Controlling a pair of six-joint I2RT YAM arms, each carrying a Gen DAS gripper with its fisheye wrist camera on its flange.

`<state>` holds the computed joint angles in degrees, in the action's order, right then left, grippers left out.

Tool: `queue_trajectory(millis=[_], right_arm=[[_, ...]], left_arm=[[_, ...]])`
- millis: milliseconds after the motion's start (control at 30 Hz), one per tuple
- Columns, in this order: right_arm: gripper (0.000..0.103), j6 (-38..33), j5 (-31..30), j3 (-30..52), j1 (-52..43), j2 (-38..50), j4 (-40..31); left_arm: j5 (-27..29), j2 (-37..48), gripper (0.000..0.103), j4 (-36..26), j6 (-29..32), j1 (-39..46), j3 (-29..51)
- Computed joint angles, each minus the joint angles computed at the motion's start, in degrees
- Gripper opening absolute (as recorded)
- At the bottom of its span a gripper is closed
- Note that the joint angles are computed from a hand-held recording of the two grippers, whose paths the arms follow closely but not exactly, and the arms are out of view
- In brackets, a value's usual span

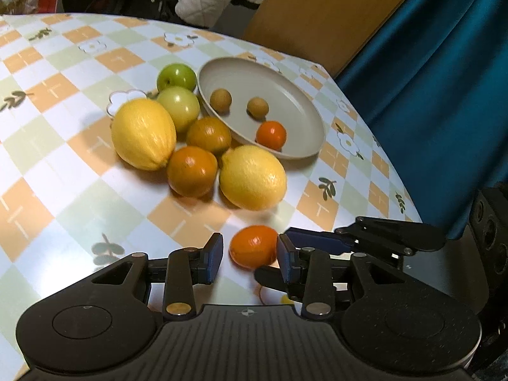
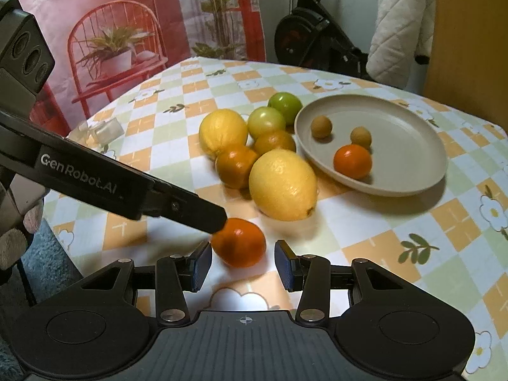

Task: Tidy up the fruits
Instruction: 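Move the right gripper back to the second orange tangerine, then grasp the orange tangerine with the left gripper and carry it over the plate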

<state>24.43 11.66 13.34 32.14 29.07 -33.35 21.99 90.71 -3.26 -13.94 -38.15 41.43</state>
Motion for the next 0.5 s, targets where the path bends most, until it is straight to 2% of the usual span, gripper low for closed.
queue_trajectory(millis=[267, 500], right_arm=[[0.04, 0.25, -0.09, -1.02, 0.63, 4.3, 4.56], [0.039, 0.04, -0.69, -1.69, -0.73, 4.92, 5.81]], left_arm=[[-0.01, 2.67, 0.039, 1.7, -1.33, -0.83, 0.43], [1.47, 4.63, 0.039, 4.23, -3.05, -0.77, 0.1]])
